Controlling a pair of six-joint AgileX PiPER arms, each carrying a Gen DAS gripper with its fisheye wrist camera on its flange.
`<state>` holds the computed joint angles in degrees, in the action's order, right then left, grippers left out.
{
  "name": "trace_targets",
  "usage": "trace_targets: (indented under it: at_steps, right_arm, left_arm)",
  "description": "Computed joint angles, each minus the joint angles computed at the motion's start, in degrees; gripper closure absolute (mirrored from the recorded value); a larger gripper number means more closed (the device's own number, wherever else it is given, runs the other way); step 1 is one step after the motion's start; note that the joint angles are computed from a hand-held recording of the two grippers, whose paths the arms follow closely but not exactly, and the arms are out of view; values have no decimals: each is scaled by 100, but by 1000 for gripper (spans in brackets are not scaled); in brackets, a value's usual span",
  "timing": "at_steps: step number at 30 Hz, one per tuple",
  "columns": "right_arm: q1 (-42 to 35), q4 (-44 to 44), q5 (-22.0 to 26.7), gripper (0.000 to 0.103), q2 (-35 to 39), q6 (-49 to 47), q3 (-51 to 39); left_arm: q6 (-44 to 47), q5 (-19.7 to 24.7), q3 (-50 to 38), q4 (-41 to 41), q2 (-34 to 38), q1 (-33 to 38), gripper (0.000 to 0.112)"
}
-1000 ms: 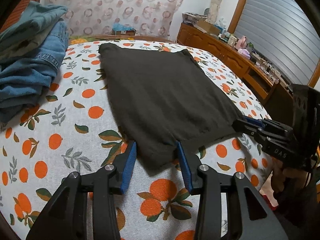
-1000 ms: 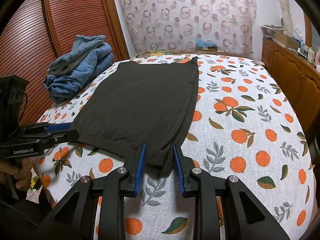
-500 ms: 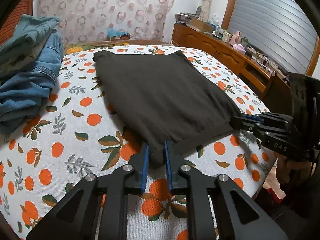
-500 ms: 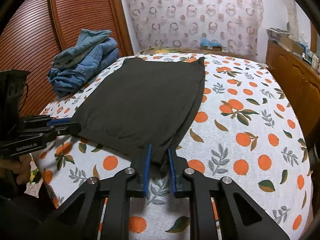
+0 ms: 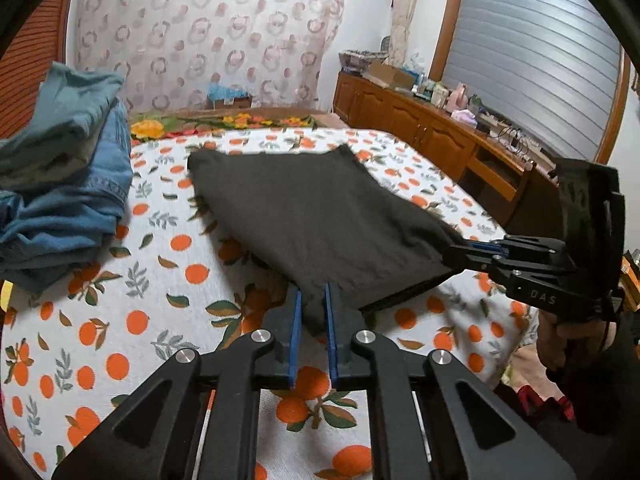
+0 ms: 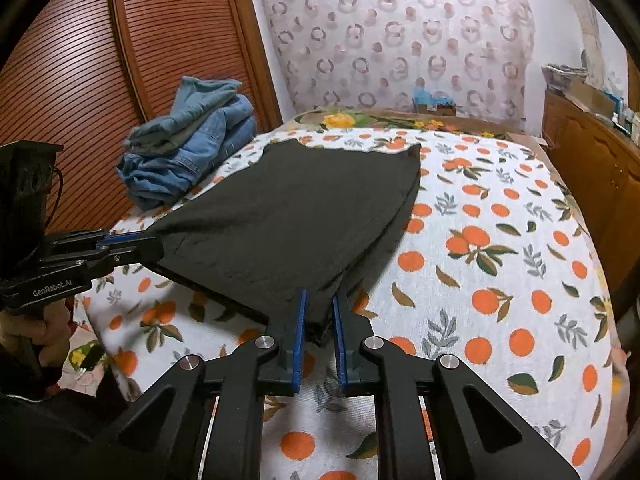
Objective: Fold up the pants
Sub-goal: 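Lift the held edge and fold it over the pants with both grippers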
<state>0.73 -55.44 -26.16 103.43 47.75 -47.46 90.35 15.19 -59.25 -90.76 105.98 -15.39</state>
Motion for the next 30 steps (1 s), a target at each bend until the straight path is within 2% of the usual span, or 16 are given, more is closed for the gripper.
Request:
trace_targets:
  at_steps: [15, 30]
  right_arm:
    - [-267, -416, -415, 91, -1206, 145, 772]
    - [-601, -730, -944, 91, -2194, 210, 1505]
  left_arm:
    - [673, 259, 545, -590, -971, 120, 101]
    - [761, 372, 869, -672, -1636, 149, 101]
